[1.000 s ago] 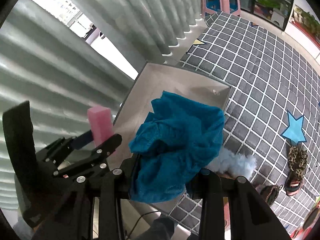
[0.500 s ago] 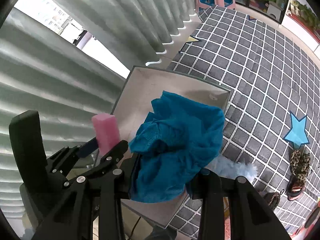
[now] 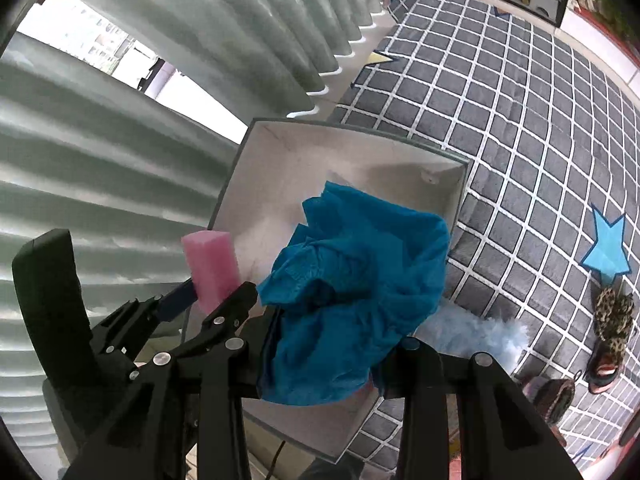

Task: Organize soft objects
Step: 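Lower the sponge and blue fabric into the box and open both tools, then move both tools back from the box to the pile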

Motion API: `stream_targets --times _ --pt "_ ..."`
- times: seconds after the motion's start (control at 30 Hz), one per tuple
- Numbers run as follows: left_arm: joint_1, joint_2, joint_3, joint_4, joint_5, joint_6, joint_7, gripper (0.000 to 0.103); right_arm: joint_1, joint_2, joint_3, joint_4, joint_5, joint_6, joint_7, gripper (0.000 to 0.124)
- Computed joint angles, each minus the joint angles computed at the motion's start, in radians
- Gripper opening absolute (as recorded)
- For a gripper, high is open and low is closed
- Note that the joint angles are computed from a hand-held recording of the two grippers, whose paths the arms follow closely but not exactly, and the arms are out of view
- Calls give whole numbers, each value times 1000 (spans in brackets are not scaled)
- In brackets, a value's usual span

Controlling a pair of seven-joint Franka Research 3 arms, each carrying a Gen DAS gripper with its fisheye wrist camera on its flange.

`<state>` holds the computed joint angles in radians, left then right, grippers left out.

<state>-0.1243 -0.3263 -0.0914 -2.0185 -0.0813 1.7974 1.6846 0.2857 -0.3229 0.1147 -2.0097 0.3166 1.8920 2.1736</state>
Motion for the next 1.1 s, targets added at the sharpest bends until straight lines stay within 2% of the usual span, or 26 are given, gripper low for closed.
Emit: stream_targets --times 0.7,0.77,0.8,0.83,0.93,1.0,1.03,1.07,1.1 --pt "5 14 0 -3 -4 -22 10 51 8 44 -1 18 -6 8 -8 39" --pt "5 15 4 -1 -15 -28 14 56 9 44 -2 16 -2 15 -13 39" --pt "5 15 5 0 -22 -31 13 66 10 43 -4 14 3 19 -19 39" --pt "6 14 5 0 -24 -32 10 75 10 40 -4 11 5 23 -21 47" --pt "7 5 7 -2 -33 -29 7 80 9 35 -4 8 5 32 -24 52" --pt "7 9 8 5 -41 -40 4 83 7 33 -5 10 1 26 -25 62" --pt "7 9 8 7 -47 -42 1 86 4 31 -3 11 -7 25 -19 74" --pt "8 7 9 7 -52 -43 -3 89 2 27 0 11 -17 24 -10 80" --pt "8 6 10 7 -55 -43 -5 98 -1 24 0 12 -22 22 -2 81"
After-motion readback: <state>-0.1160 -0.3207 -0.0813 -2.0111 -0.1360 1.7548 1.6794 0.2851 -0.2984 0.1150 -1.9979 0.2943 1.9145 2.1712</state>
